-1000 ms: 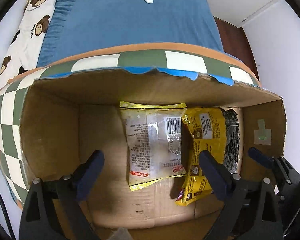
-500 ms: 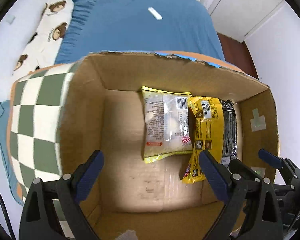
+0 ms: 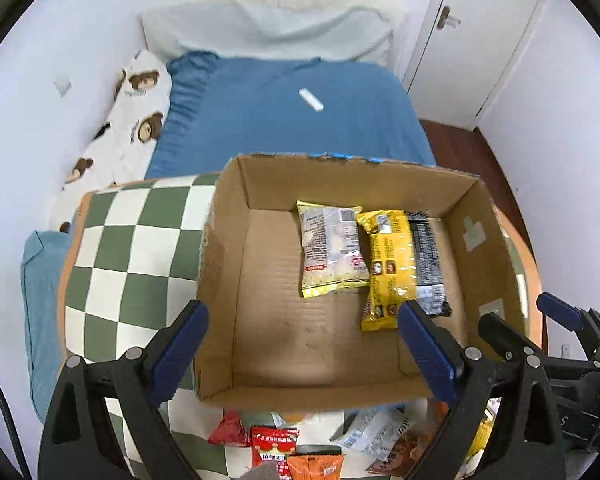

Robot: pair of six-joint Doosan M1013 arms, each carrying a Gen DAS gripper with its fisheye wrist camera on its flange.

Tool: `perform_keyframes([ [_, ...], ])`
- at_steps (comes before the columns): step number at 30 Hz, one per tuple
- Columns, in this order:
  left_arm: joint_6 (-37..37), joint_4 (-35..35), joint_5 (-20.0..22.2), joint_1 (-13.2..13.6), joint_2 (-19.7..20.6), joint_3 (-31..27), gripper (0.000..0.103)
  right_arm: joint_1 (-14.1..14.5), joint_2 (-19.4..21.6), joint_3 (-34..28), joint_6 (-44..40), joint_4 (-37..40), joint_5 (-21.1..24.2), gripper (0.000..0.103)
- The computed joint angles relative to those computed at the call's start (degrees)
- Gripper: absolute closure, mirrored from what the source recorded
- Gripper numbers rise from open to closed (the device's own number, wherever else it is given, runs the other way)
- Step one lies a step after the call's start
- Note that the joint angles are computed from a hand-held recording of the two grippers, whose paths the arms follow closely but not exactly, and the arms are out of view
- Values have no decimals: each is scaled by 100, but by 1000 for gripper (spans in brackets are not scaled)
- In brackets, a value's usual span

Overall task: Organize snacks
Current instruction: 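Lift both grippers out of the box back toward the snacks, then grasp the orange packet with the left gripper while the right grasps the brown cookie packet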

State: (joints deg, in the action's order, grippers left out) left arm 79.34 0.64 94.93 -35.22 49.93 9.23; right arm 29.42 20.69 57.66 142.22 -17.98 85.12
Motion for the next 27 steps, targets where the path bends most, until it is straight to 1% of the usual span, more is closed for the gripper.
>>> perform_keyframes([
  [1, -2, 34, -292, -20, -270, 484, 6, 63, -57, 19, 63, -110, -3, 5],
  [5, -29, 84, -970, -80, -915, 1525, 6, 274, -201, 45, 254, -427, -33, 5],
  [6, -41, 76, -1030, -80, -977, 1612, 6, 318, -227, 47, 302, -474, -42, 5],
  [7, -67, 71, -1180, -90, -1124, 1846, 6, 361, -265, 70, 360, -513, -56, 5],
  [10, -113, 88, -1451, -107, -1402, 2300, 6, 511, -403, 174, 583, -611, -113, 5],
  [13, -182, 92, -1685, -119, -1700, 2798, 6, 619, -539, 323, 791, -544, -206, 5],
  [16, -269, 78, -1756, -122, -1897, 3170, 6, 684, -708, 617, 1068, -297, -385, 5],
  [20, -383, 86, -1660, -97, -2137, 3814, 6, 723, -943, 1203, 1534, 136, -694, 5],
  [24, -425, 483, -1489, -140, -2297, 4538, 6, 720, -1146, 1826, 1906, 633, -1076, 5],
  [26, -397, 573, -1214, -135, -2256, 4802, 6, 744, -1224, 2093, 2084, 787, -1259, 14],
  [27, -384, 577, -1128, -134, -2241, 4876, 6, 753, -1242, 2214, 2148, 883, -1294, 22],
])
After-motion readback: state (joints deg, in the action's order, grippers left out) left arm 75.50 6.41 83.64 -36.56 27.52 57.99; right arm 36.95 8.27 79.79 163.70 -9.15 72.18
